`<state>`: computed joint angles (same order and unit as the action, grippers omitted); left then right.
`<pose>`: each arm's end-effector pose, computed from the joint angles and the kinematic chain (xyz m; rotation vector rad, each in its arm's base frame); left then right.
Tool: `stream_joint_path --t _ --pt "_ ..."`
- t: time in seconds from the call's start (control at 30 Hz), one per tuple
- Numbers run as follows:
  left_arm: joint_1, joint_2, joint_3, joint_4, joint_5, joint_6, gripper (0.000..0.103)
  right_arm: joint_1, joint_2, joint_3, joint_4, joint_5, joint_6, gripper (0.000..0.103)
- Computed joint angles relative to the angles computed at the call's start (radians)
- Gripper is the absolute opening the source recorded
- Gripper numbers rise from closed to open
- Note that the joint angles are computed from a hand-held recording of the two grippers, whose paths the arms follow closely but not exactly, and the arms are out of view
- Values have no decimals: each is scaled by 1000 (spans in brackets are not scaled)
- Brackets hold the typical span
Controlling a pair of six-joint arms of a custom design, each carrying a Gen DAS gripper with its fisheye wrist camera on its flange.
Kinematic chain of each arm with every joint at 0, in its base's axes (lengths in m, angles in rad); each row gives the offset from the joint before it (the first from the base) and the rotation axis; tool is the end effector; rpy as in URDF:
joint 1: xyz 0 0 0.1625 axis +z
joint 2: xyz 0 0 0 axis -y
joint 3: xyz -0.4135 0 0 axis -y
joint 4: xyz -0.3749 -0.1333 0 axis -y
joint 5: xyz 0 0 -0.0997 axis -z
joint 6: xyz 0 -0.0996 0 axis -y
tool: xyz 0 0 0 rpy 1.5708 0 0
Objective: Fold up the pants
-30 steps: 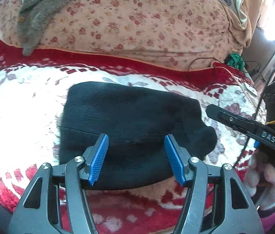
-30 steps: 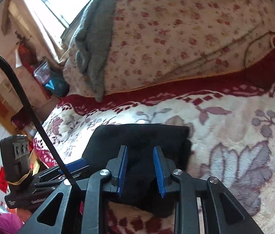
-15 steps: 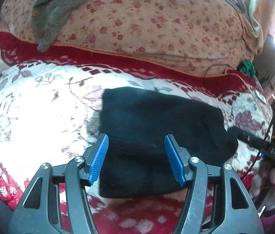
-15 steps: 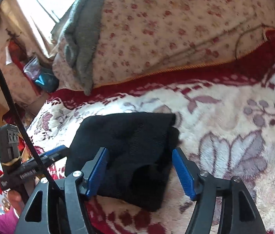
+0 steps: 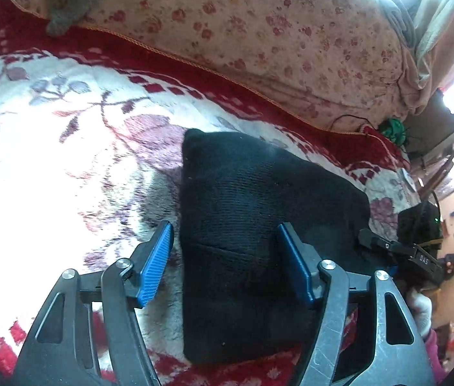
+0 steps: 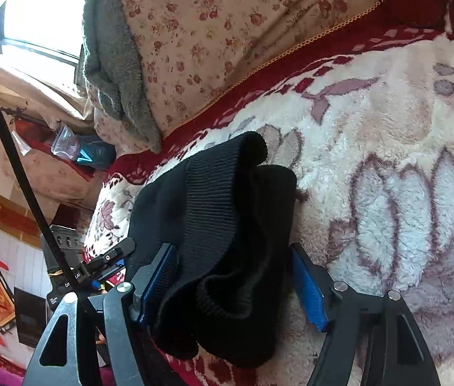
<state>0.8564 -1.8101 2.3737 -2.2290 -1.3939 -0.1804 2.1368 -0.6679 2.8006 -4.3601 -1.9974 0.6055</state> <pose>-0.1006 -0.3462 0.2757 0.7828 2.9098 -0.2442 0.2167 -0.1694 0.0904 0.2705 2.8883 -1.1676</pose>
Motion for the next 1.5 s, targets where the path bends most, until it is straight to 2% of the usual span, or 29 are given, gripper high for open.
stream_joint_path --t 0.13,0.17,0.23,0.27,0.3,0.37,0.4,0.47,0.53,0.6,0.77,0.97,1.17,1.37,1.5 --pt "23 51 7 -32 -35 14 81 -8 19 -10 -25 7 -13 69" --pt "26 59 16 -57 -39 16 81 -5 26 -16 -30 1 -29 61" --pt "15 60 34 -99 -26 20 81 6 37 -32 -27 -19 -60 56" --pt "3 60 42 -109 -14 20 81 9 59 -35 -62 -16 -67 52" --pt "-3 59 46 -113 -5 22 78 10 71 -35 -82 -13 -71 49" --pt "-19 55 53 -114 9 31 62 32 65 -42 -71 -31 -71 45" --pt "-23 50 55 -118 10 30 58 41 56 -45 -58 -37 -72 44" --pt "-3 38 44 -114 -21 29 44 69 21 -54 -15 -53 -76 42" --pt "31 31 19 -92 -63 24 36 89 -28 -68 52 -59 -72 41" --pt "42 20 -1 -66 -75 13 34 113 -72 -90 124 -69 -72 40" --pt "-2 -51 -31 3 46 16 34 115 -112 -166 244 -27 -106 40" --pt "37 -95 -117 74 145 38 34 93 -62 -325 347 72 -158 40" --pt "99 -118 -178 86 283 99 34 71 28 -522 505 157 -206 39" --pt "179 -102 -200 34 352 152 34 41 122 -670 599 216 -225 40" --pt "244 -79 -199 -23 363 196 34 26 163 -733 662 216 -236 40"
